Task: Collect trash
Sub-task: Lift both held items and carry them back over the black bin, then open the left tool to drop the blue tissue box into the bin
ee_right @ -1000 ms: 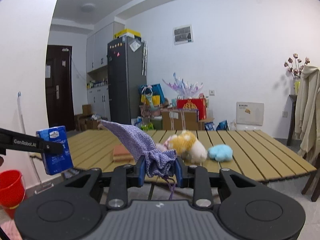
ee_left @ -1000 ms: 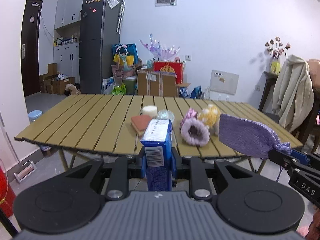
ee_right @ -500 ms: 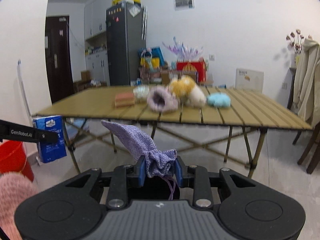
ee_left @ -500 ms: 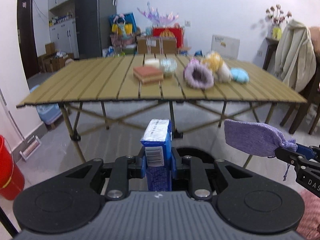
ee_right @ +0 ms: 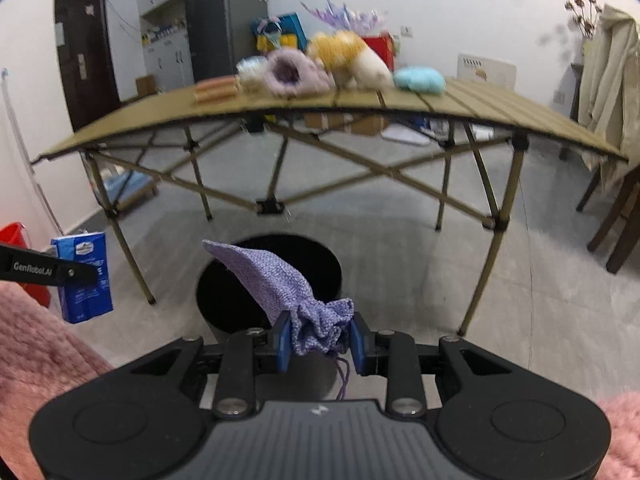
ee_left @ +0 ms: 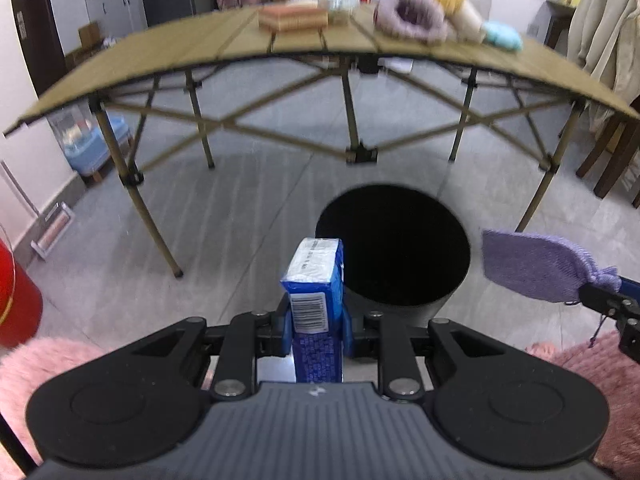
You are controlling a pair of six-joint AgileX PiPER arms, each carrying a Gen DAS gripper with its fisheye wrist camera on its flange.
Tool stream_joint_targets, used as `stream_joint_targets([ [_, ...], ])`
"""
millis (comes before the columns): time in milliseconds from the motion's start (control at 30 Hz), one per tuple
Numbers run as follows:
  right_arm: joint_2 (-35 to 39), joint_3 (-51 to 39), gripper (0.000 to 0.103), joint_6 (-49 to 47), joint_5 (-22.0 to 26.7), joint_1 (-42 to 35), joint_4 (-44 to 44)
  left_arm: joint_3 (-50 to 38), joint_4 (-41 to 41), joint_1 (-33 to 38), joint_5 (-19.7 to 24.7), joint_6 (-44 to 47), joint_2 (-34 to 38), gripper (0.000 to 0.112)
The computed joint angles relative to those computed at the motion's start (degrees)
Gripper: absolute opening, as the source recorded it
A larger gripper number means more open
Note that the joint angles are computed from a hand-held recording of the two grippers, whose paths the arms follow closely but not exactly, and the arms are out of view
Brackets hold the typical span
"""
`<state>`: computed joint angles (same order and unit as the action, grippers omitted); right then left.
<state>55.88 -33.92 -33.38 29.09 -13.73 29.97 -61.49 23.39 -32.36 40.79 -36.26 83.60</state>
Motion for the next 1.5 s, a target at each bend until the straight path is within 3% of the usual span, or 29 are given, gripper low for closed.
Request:
stream_joint_targets([
  [300, 7.8, 0.9, 0.028, 6.6, -3.4, 0.2, -6.2, -1.1, -5.2, 3.0, -1.4, 5.4, 6.7, 0.023],
  [700, 15.3, -2.1, 0.028, 14.3, -7.5, 1.1, -13.0, -8.8, -7.6, 3.1, 1.6, 8.1, 14.1, 0.023],
  [1133, 24.9, -8.2, 0.028, 22.6, -13.3, 0.3, -20.3, -27.1, -11.4, 1.1, 6.8, 10.6, 27.2, 0.023],
  [1500, 34.0, -16.0, 0.028, 24.5, -15.0, -1.3, -21.2, -47.3, -14.3, 0.4, 16.1, 10.6, 40.2, 0.023],
])
